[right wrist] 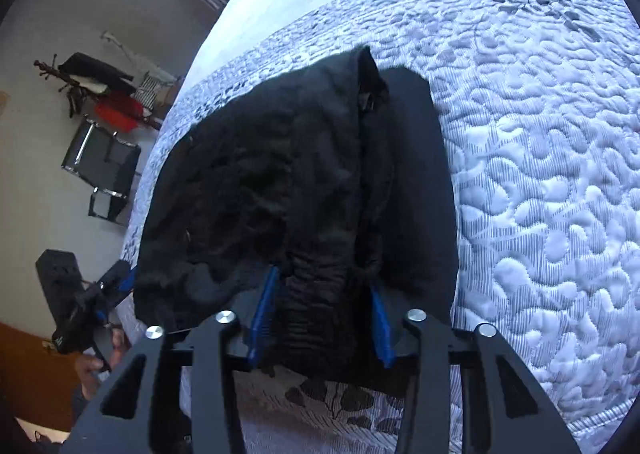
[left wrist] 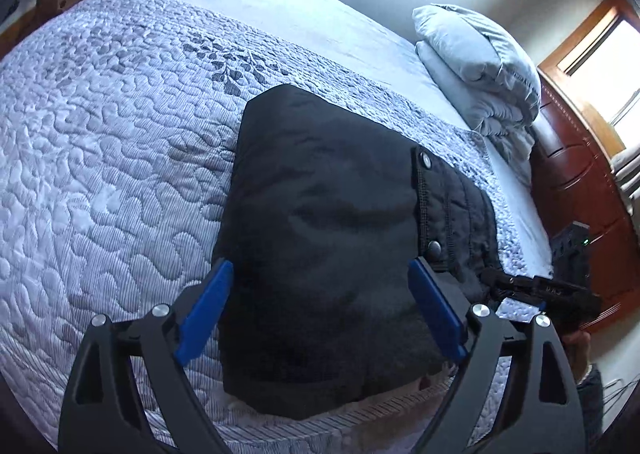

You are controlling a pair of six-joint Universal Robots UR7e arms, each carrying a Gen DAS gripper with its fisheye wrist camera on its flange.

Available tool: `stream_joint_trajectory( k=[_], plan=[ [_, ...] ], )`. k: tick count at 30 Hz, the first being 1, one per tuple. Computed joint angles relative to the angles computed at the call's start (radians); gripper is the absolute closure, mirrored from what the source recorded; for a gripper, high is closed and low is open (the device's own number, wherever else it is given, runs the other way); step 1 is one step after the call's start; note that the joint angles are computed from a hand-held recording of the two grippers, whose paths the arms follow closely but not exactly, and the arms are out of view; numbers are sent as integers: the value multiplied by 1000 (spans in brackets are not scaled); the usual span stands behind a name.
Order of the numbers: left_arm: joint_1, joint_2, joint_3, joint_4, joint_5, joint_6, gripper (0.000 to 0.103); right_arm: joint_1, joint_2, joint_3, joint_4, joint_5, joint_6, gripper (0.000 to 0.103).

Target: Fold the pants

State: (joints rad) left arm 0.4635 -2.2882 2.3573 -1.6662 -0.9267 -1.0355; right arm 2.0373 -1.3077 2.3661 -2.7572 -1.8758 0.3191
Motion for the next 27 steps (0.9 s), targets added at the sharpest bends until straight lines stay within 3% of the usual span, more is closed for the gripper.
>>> stream_joint_trajectory(
  k=[5, 9, 13, 15, 17, 18, 21, 24, 27],
  plan=[
    [49, 56, 15, -106, 18, 79, 15, 12, -7, 4, -53, -43, 4, 70],
    [89, 140, 15, -134, 33, 135, 15, -21, -11, 34, -79, -14, 8, 68],
    [76, 129, 12, -105, 40, 143, 14, -47, -63, 78, -118, 51, 0, 51],
    [57, 86, 6, -61, 34, 108, 14, -42, -107, 99, -121, 37, 4, 21],
    [36, 51, -3, 1, 38, 60, 13, -46, -140, 121, -141, 24, 12, 14],
    [32, 29, -11, 42, 32, 30, 13, -67, -168, 139, -144, 55, 1, 14],
    [79, -10, -17, 48, -30, 11, 13, -128, -197, 155, -100, 122, -16, 10],
    [158, -14, -10, -8, -97, 49, 13, -160, -169, 149, -71, 128, -10, 9],
    [273, 9, 10, -150, -202, 136, 11, -225, -134, 156, -101, 221, -23, 9]
  ],
)
